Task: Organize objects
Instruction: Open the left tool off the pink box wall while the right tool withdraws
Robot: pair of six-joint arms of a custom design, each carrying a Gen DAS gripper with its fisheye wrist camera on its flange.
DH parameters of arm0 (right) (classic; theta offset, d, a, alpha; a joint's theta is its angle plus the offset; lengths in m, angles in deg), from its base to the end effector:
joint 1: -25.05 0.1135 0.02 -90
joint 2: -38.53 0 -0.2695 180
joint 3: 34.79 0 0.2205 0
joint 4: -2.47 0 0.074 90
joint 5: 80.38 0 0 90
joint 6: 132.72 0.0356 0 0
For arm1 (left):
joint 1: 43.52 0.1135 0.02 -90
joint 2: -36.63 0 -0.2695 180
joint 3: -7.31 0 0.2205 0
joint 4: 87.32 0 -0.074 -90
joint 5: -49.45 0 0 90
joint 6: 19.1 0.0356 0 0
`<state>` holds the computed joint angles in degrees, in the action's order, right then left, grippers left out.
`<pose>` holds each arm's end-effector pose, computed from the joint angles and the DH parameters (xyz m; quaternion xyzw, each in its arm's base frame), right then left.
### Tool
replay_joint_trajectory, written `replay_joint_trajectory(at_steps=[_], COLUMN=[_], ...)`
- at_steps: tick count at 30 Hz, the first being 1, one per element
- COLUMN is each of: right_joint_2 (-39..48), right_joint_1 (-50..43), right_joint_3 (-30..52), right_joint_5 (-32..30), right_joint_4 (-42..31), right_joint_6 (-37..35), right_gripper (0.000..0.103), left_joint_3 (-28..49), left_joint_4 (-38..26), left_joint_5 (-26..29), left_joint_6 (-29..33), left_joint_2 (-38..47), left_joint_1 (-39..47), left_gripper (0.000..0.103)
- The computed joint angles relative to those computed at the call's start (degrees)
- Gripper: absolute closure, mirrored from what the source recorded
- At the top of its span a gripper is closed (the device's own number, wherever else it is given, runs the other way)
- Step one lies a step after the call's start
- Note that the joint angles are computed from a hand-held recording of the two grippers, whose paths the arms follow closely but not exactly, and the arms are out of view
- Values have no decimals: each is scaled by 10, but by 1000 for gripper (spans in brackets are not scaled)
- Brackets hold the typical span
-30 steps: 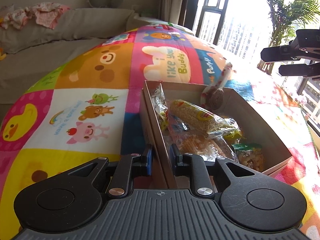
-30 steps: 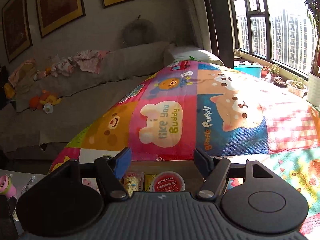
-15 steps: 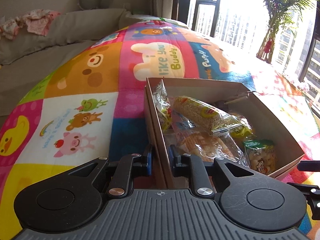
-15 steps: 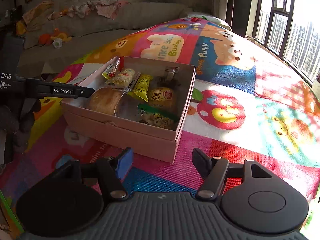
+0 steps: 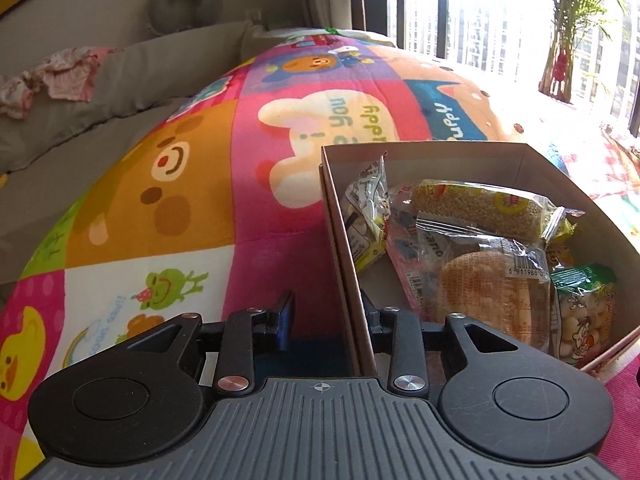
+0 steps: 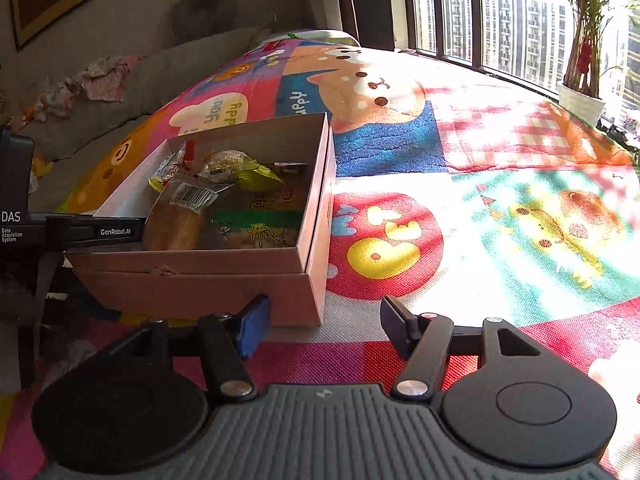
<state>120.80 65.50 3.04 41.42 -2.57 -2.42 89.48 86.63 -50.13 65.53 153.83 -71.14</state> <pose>0.1712 0.1213 0.1469 0.0937 0.9024 0.0199 0.4202 0.3625 -0.1830 0.1549 0.1411 0.8967 -0.0443 0.4172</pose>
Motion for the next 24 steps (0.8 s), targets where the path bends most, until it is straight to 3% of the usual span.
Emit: replay_joint_trajectory(at_steps=[3,6,10,13,15,18,20,22,24], right_joint_2=[-41,-83,-55,20,67,110,91,102,121], right_joint_1=[47,133,284,380,414,419,411,441,447], right_joint_3=[-20,-32,-6,45,70,88,72,54,60], right_joint_5=[42,92,152,180,180,161,149,168,178], right_joint_4=[-47,-135,-271,-378,-414,-419,-399,-394,-406], right_joint_6=[45,143,310,441,486,497,504,561,589], right_gripper=[12,0,0,0,0,0,0,0,0], left_joint_3=[-96,-205,-355,-428,-455,-471,-467,-462,-445], left_joint_4=[23,68,147,136,124,160,182,221,205], left_joint_5=[15,-19,-107,-123,-141,-188,-202,-217,-233], left_joint_6=[-24,-41,-56,-93,-138,-174,-188,-197,-213], left_joint_2=[-85,-184,-323,-393,-391,-335,-294,-236,-220], left_joint_1=[-5,-26,-93,-159,-222,-292,-311,-323,-334], left_gripper=[65,62,67,67,67,66,66,66,65])
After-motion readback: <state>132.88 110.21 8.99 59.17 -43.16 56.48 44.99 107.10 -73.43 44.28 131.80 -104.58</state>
